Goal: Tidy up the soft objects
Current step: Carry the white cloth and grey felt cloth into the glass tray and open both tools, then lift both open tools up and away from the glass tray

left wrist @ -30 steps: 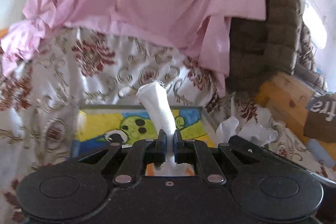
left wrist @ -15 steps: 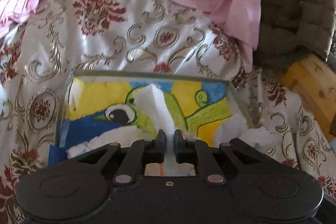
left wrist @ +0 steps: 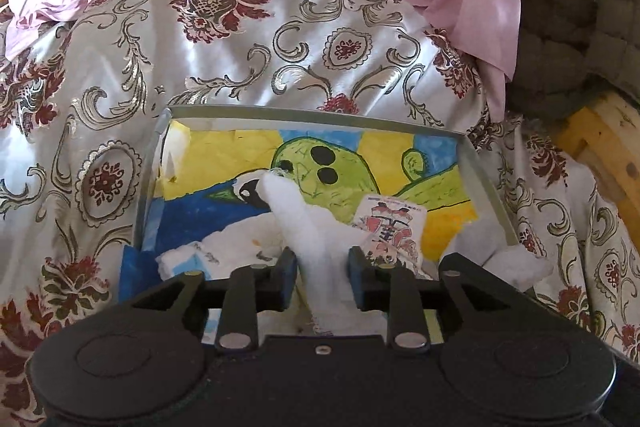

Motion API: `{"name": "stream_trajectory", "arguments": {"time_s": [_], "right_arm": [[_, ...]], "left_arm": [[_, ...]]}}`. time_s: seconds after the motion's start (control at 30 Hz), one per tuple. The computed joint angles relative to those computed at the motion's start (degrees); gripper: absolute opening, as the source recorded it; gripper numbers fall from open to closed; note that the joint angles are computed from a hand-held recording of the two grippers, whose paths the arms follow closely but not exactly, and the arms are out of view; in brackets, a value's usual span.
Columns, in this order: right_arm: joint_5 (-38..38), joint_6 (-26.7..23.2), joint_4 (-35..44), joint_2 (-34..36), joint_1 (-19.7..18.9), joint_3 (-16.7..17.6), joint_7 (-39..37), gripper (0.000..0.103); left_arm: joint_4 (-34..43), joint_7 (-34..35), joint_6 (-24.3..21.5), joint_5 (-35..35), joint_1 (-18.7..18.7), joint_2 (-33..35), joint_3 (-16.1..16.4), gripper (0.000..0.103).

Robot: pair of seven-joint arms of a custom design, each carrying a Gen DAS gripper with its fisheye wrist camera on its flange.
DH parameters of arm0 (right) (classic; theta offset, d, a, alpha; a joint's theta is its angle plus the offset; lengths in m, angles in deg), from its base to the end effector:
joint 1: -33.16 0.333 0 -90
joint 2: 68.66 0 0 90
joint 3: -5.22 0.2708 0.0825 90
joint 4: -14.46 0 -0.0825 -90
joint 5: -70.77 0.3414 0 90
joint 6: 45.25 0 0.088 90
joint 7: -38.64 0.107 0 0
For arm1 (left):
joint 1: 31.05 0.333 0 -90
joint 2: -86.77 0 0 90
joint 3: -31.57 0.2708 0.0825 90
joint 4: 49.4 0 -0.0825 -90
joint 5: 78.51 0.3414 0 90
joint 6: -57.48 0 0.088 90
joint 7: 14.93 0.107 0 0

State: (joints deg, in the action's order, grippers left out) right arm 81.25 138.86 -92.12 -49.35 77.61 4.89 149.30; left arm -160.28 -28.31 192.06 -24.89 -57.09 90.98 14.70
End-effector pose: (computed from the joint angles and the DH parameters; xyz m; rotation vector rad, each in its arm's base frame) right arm 0.4631 0.4255 0.4452 -1.6640 1.3315 -0.1679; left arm 0.4254 -0.3752 0.4623 -2.1539 1.2876 -0.8382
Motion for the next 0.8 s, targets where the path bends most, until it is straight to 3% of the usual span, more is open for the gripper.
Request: {"name": "stream_trajectory", "arguments": {"time_s": [0.07, 0.2, 0.33, 0.8], "right_arm": [[-0.08, -0.2, -0.07, -0.21, 0.17, -0.12, -0.01, 0.068], [-1.79, -0.88, -0.75, -1.11, 3.33, -3.87, 2.14, 0.079], [-3.72, -0.71, -2.01, -2.43, 4.7, -5.86, 4.63, 0.084], [-4.22, 1.95, -4.91, -5.83, 5.1, -7.02, 6.58, 0.095]], "left_arm": [[0.26, 0.27, -1.33, 0.0, -0.31, -0.1, -0.22, 0.041], [0.23, -0.16, -4.7, 0.19, -0.98, -1.03, -0.72, 0.057], [-0.81, -1.4, -6.55, 0.02, -0.96, -3.02, -1.29, 0.061], [-0.49, -1.97, -13.74, 0.86, -1.15, -6.4, -4.01, 0.079]]}}
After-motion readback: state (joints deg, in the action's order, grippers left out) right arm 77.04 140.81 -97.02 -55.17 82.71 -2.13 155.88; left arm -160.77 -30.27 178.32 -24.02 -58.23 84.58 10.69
